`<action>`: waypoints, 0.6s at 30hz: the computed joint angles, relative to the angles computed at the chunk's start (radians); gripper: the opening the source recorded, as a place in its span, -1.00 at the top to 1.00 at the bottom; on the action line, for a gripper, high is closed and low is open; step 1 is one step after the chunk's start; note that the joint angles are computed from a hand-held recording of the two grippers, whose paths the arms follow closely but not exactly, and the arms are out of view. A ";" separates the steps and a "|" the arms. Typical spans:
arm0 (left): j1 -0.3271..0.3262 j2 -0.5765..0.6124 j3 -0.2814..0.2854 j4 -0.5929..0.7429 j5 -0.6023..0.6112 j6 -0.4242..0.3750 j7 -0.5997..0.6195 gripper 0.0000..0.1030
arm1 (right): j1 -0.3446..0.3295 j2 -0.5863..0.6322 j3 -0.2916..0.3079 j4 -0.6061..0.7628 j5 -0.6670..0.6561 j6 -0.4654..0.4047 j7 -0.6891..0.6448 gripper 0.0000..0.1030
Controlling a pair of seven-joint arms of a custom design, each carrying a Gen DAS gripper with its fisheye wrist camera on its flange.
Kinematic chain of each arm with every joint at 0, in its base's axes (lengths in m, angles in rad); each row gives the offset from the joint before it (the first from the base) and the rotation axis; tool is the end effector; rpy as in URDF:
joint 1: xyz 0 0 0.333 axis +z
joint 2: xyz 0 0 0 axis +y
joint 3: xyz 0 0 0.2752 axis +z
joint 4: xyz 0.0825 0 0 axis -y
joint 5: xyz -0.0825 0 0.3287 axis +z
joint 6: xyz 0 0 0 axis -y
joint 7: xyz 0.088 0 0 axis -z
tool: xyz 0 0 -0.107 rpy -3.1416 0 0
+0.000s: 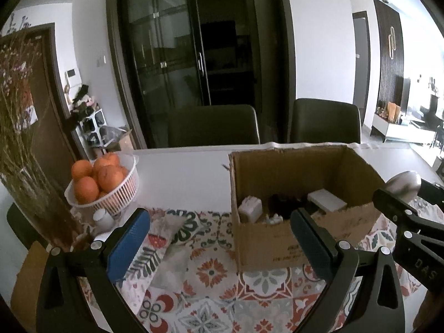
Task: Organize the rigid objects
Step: 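Lift the silver egg with the right tool and carry it over the box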
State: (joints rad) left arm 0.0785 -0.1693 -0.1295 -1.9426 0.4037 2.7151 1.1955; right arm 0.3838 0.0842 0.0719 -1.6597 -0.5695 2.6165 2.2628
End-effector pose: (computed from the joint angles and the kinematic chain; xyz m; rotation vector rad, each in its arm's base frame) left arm 0.5100 -0.0458 0.6372 -1.6154 1.5674 -0.7194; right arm 0.5174 0.2650 0.6203 -1.7204 1.5162 -0.7981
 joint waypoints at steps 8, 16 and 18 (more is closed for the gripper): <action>-0.016 0.077 0.018 0.093 -0.060 -0.011 0.058 -1.00 | 0.010 0.079 -0.019 0.110 0.025 -0.006 -0.042 -0.29; -0.027 0.150 0.029 0.182 -0.010 -0.031 0.038 -1.00 | 0.031 0.176 -0.048 0.232 0.076 -0.028 -0.091 -0.29; -0.030 0.165 0.032 0.198 0.016 -0.034 0.022 -1.00 | 0.033 0.197 -0.053 0.255 0.098 -0.035 -0.109 -0.29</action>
